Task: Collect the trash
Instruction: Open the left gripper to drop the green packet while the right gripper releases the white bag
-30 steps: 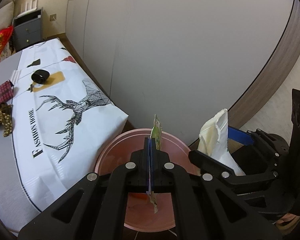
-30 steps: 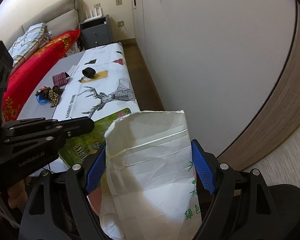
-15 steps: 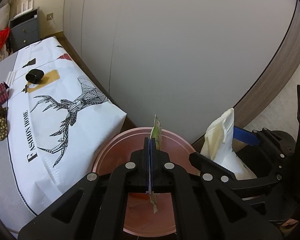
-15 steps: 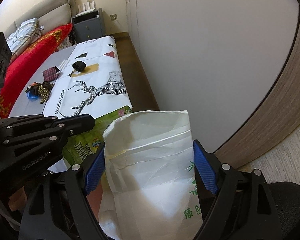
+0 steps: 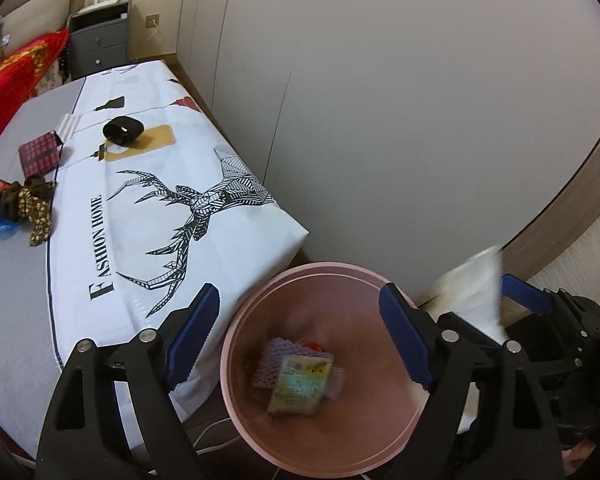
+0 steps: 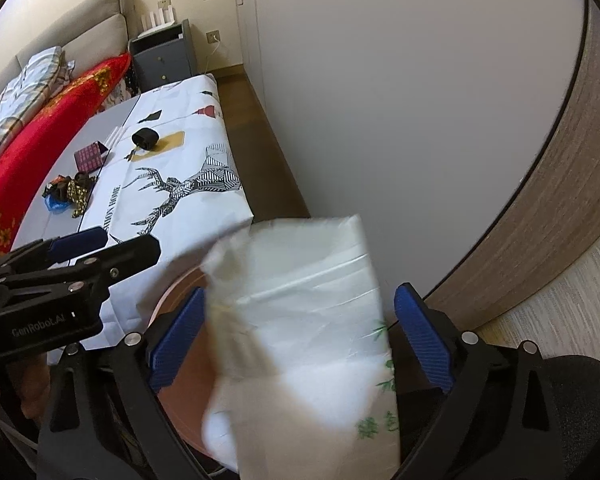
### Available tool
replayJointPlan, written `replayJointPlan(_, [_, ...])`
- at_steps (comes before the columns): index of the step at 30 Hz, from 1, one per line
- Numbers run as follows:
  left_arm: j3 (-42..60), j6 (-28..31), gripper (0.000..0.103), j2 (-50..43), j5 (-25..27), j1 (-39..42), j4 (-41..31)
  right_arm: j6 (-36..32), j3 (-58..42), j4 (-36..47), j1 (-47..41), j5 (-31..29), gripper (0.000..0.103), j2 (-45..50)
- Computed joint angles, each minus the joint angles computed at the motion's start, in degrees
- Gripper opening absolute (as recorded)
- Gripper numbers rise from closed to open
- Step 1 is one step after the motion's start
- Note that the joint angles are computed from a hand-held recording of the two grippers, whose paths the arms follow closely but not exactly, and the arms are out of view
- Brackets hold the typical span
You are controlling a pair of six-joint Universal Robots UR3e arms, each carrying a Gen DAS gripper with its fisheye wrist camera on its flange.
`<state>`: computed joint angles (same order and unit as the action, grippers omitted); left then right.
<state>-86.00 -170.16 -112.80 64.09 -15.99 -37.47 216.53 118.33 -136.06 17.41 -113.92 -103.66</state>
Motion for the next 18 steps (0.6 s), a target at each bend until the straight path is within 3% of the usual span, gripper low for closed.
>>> replayJointPlan(12, [-3.95, 0.12, 0.080, 3.12, -0.24, 2.19, 2.18, -0.18, -0.14, -1.48, 2.46, -2.18, 0.095, -0.30])
replayJointPlan(18, [-5.74, -2.10, 0.081, 7.66, 4.45, 4.35, 1.86, 1.63, -2.52, 2.39, 6.08, -4.98, 0.095, -2.73])
